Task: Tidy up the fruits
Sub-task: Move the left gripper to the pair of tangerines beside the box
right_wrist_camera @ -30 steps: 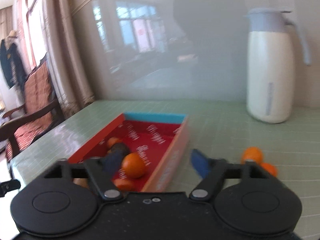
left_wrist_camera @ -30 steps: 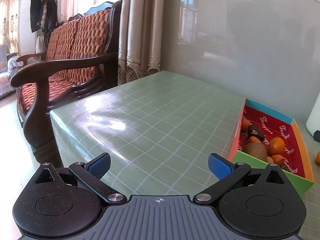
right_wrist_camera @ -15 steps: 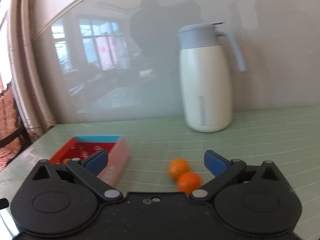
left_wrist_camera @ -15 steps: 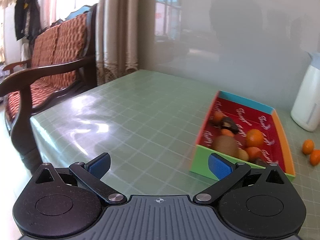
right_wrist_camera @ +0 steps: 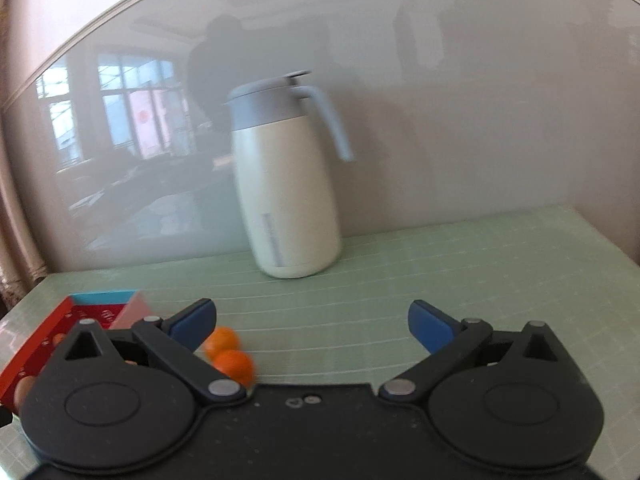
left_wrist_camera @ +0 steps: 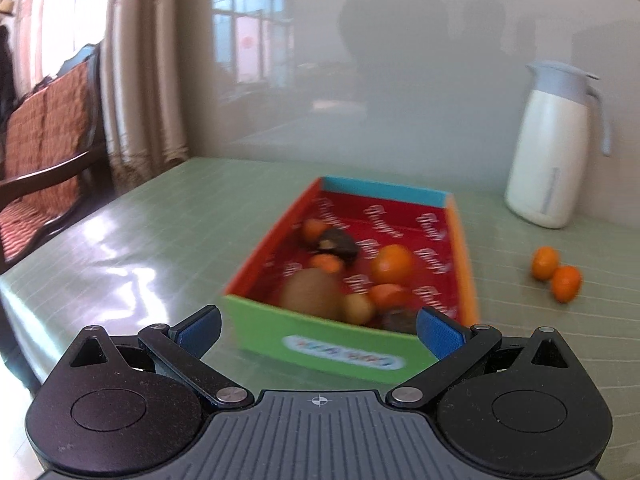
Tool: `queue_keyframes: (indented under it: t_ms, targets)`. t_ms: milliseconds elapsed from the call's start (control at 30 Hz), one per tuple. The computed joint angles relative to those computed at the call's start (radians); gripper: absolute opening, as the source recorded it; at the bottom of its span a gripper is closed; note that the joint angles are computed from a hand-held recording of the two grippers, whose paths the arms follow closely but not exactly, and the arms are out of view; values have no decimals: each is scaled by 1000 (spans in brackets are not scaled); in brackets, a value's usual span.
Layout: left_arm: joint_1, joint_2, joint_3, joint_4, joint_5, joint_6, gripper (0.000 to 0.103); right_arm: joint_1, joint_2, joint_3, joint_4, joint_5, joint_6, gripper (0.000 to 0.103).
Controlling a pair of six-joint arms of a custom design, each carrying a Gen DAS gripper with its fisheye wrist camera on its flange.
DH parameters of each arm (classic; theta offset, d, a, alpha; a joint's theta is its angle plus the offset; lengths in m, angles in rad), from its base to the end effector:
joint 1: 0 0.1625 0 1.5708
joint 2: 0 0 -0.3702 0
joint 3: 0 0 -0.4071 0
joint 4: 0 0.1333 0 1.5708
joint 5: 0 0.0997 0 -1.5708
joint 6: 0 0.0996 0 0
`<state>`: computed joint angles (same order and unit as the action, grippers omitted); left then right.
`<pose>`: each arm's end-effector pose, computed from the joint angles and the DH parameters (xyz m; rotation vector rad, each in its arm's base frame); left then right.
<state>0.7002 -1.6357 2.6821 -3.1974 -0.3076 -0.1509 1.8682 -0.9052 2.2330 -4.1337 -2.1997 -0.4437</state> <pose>-0.0669 -0.3548 0.2090 0.2916 1.9995 -1.2201 0.1990 -0.3944 0.1261 0.3034 -2.0992 1.4147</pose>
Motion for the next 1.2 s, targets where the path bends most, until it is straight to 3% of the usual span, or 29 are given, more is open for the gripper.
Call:
queue_keyframes:
  t_ms: [267,600,833,1200]
  targets:
    - [-47,164,-54,-101,-59,57,103,-49,-62,67,-68,-12,-7,103]
    - [-76,405,-191,-96,-150,-4,103,-95,-125,135,-102,10,-16,103]
    - [-69,548,-279,-90,-164,-37,103,-114,-144,152,-165,5,-19,103]
    - [-25,723,-396,-242,-198,31,103,-135,-165,166,-213,12,-44,103]
